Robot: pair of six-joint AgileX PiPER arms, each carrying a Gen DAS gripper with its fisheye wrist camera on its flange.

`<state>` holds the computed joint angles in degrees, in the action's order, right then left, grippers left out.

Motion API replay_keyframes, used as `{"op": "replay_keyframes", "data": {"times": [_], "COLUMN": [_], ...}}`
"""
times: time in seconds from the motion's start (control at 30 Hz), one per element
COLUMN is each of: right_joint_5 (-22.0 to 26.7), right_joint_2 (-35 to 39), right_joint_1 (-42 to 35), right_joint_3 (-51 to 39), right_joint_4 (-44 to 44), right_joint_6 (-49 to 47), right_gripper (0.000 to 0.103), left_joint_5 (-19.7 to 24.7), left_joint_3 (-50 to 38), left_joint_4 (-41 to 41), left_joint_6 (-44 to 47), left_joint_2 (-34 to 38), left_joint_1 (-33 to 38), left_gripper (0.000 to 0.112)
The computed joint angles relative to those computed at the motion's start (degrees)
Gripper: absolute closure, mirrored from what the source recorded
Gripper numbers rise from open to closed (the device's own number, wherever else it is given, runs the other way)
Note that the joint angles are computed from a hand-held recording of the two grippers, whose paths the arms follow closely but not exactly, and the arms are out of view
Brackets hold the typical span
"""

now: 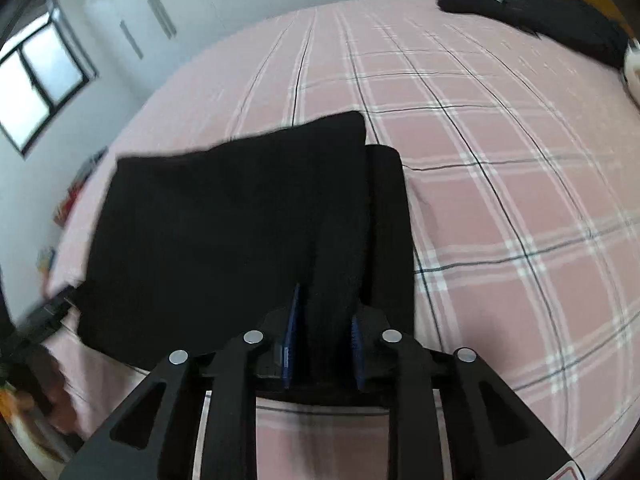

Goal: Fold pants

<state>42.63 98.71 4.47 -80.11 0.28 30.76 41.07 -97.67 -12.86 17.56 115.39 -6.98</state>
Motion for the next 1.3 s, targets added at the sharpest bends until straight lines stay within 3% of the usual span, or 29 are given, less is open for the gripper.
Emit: {"op": "replay_keyframes", "data": {"times": [0.17, 0.3, 0.47, 0.5, 0.53, 0.57, 0.63, 0.67, 0.7, 0.8, 0.9, 0.97, 1.0, 1.1, 1.13, 1.17, 1.27, 1.3], "right_joint_5": [1.21, 2.83, 11.94, 13.33, 13.22, 10.82, 6.42, 6.31, 6.18, 3.35, 5.59, 4.07, 4.85, 6.90, 6.02, 5.31, 4.54, 4.92], "right_joint_2": [-5.11, 2.05, 17.95, 19.06, 19.69, 18.97, 14.86, 12.71, 10.65, 3.30, 2.79, 1.48, 0.25, -2.96, -4.12, -4.90, -4.03, -3.38], "right_joint_1": [3.93, 3.17, 2.37, 1.44, 0.03, -1.82, -4.10, -3.30, -1.79, 1.76, 3.54, 2.56, 2.23, 3.90, 4.20, 4.22, 1.07, 0.77], "right_joint_3": [-3.77, -15.30, -33.60, -33.22, -31.48, -27.86, -21.33, -20.10, -18.86, -10.93, -6.54, -3.89, -3.82, -4.24, -3.30, -2.51, -1.24, -1.08], "right_joint_4": [-15.73, -8.26, -5.17, -7.71, -8.61, -7.21, -2.50, -3.58, -6.19, -9.57, -11.08, -8.76, -8.13, -13.34, -15.11, -15.29, -8.13, -6.97], "right_joint_6": [15.20, 3.98, -3.14, -0.85, 0.58, 1.35, 2.54, 4.45, 6.00, 8.79, 9.80, 9.23, 9.63, 15.59, 17.28, 17.65, 12.72, 12.92], "right_gripper": [0.076, 0.080, 0.083, 0.086, 0.102, 0.103, 0.103, 0.102, 0.095, 0.094, 0.093, 0.093, 0.089, 0.034, 0.027, 0.026, 0.021, 0.019], "left_joint_5": [0.34, -0.89, 0.28, 0.73, 1.07, 1.40, 1.38, 0.97, 1.11, 1.76, 1.25, 1.20, 0.99, 3.03, 6.91, 10.80, 24.24, 25.85], "left_joint_3": [-0.64, -0.06, -1.74, -2.31, -2.70, -3.11, -3.68, -3.17, -3.35, -3.21, -2.36, -2.00, -1.59, -2.30, -4.77, -7.61, -17.42, -19.18], "left_joint_4": [-1.25, -2.64, -2.20, -2.01, -2.19, -3.22, -1.32, -0.93, -0.38, -1.17, -0.99, -1.41, -1.38, -4.14, -8.05, -10.91, -19.26, -20.65], "left_joint_6": [0.12, 0.35, -0.60, -0.72, -0.55, 0.46, -0.72, -0.76, -0.97, -0.24, -0.31, 0.07, 0.12, 2.14, 4.36, 5.54, 4.58, 3.46], "left_joint_2": [0.35, -0.24, 0.95, 1.37, 1.68, 2.03, 2.41, 2.18, 2.31, 2.25, 1.90, 1.76, 1.61, 2.15, 3.67, 5.52, 12.84, 14.13], "left_joint_1": [0.43, 1.07, 1.32, 1.34, 1.34, 1.44, 0.66, 0.46, 0.23, 0.30, 0.13, 0.05, -0.05, 0.34, 1.32, 2.24, 5.38, 6.23], "left_gripper": [0.014, 0.014, 0.014, 0.014, 0.014, 0.014, 0.014, 0.014, 0.014, 0.014, 0.014, 0.014, 0.014, 0.014, 0.014, 0.014, 0.014, 0.014]}}
